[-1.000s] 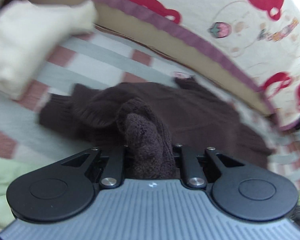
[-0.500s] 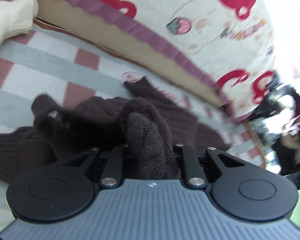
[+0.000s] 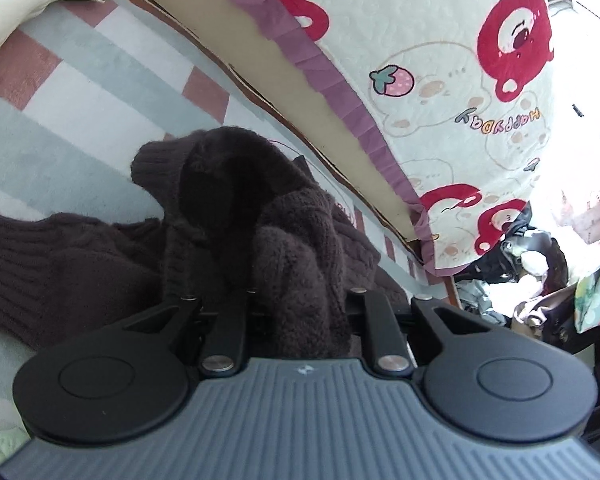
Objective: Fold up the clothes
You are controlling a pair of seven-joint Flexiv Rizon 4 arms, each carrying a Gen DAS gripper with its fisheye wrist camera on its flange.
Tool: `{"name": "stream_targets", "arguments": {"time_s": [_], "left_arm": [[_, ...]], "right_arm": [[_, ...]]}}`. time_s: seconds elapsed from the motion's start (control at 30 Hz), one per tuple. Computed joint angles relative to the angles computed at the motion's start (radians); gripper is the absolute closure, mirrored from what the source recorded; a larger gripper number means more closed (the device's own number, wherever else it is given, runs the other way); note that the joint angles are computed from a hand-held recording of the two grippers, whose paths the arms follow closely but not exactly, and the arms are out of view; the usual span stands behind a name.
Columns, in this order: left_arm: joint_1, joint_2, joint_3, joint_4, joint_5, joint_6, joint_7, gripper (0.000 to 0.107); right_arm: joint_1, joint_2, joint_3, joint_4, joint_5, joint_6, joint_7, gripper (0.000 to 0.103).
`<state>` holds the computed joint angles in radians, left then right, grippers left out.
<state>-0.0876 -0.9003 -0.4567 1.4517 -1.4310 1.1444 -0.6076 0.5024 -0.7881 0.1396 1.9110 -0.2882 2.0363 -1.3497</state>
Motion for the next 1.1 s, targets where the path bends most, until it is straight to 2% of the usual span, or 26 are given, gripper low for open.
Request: {"name": "stream_targets", "arguments": {"time_s": [0.03,0.07,0.1,0.13,0.2,0.23,0.27,0.3,0.33,0.37,0.4,0.43,0.53,0.6,0.67,0.73,0.77,0.8,0.83,0.87,0.93,0.97,1.0,1.03,1.07,1.1], "left_arm": [[0.007,0.003,-0.002,0.006,-0.005,-0.008,0.003,0.090],[0.011,0.006,0.004,0.011,0.003,-0.019,-0.008,0.090],[0.015,0.008,0.010,0.016,0.012,-0.031,-0.020,0.090],[0.020,0.011,0.016,0.020,0.022,-0.042,-0.031,0.090],[0.028,0.012,0.013,0.027,0.011,-0.043,-0.031,0.091],[0.031,0.011,0.013,0.027,0.005,-0.046,-0.034,0.090],[0.033,0.010,0.012,0.028,0.000,-0.050,-0.038,0.090],[0.034,0.011,0.011,0.028,-0.009,-0.049,-0.034,0.090],[0.035,0.014,0.007,0.029,-0.024,-0.047,-0.016,0.091],[0.036,0.018,0.002,0.032,-0.047,-0.041,0.012,0.091],[0.034,0.022,0.002,0.033,-0.065,-0.037,0.034,0.091],[0.030,0.026,0.004,0.033,-0.084,-0.033,0.056,0.090],[0.004,0.024,0.045,0.020,-0.045,-0.012,0.033,0.090],[-0.006,0.016,0.060,0.011,0.002,0.012,0.010,0.090],[0.004,0.015,0.046,0.014,0.019,0.014,0.003,0.090],[0.027,0.042,0.011,0.038,-0.011,-0.012,0.059,0.090],[0.026,0.061,0.009,0.053,-0.020,-0.017,0.090,0.090],[0.024,0.080,0.010,0.066,-0.028,-0.024,0.119,0.090],[0.010,0.095,0.021,0.074,-0.027,-0.014,0.134,0.090],[-0.008,0.097,0.036,0.073,-0.015,0.002,0.127,0.090],[-0.034,0.089,0.058,0.064,0.027,0.021,0.089,0.090],[-0.040,0.070,0.065,0.052,0.055,0.021,0.047,0.090],[-0.043,0.051,0.070,0.040,0.086,0.020,0.005,0.090],[-0.045,0.032,0.073,0.027,0.118,0.019,-0.040,0.090],[-0.045,0.011,0.067,0.015,0.137,0.024,-0.071,0.090],[-0.042,0.001,0.056,0.009,0.143,0.046,-0.072,0.090]], "right_arm": [[-0.010,-0.004,0.027,-0.009,0.032,-0.021,-0.058,0.042],[0.007,-0.008,0.041,-0.031,0.127,-0.055,-0.170,0.042],[0.040,-0.011,0.023,-0.047,0.188,-0.076,-0.240,0.042],[0.078,-0.015,-0.015,-0.054,0.211,-0.085,-0.270,0.042],[0.193,-0.036,-0.099,-0.106,0.369,-0.113,-0.485,0.039],[0.263,-0.057,-0.173,-0.121,0.393,-0.116,-0.554,0.034],[0.332,-0.082,-0.241,-0.148,0.447,-0.130,-0.658,0.035],[0.387,-0.112,-0.304,-0.160,0.458,-0.111,-0.697,0.036],[0.413,-0.137,-0.346,-0.157,0.427,-0.070,-0.671,0.043],[0.420,-0.143,-0.376,-0.141,0.370,-0.037,-0.599,0.068],[0.417,-0.139,-0.387,-0.131,0.337,-0.021,-0.550,0.085],[0.386,-0.114,-0.383,-0.099,0.257,0.008,-0.435,0.089],[0.188,-0.006,-0.281,-0.007,-0.030,0.102,-0.035,0.089],[0.048,0.046,-0.259,0.048,-0.262,0.255,0.290,0.089],[-0.091,0.073,-0.205,0.068,-0.388,0.393,0.500,0.089],[-0.186,0.044,-0.223,0.039,-0.579,0.546,0.730,0.089],[-0.191,0.042,-0.265,0.038,-0.636,0.577,0.764,0.089],[-0.169,0.056,-0.323,0.065,-0.634,0.585,0.734,0.089],[-0.119,0.072,-0.388,0.107,-0.581,0.565,0.675,0.088],[-0.061,0.082,-0.470,0.134,-0.551,0.506,0.681,0.088],[0.050,0.074,-0.633,0.141,-0.529,0.355,0.779,0.089],[0.120,0.066,-0.691,0.145,-0.461,0.246,0.800,0.086],[0.190,0.065,-0.728,0.153,-0.377,0.109,0.801,0.072],[0.259,0.058,-0.738,0.146,-0.227,-0.052,0.745,0.053],[0.329,0.040,-0.750,0.136,-0.064,-0.148,0.640,0.053],[0.399,0.021,-0.762,0.128,0.099,-0.178,0.513,0.053]]}}
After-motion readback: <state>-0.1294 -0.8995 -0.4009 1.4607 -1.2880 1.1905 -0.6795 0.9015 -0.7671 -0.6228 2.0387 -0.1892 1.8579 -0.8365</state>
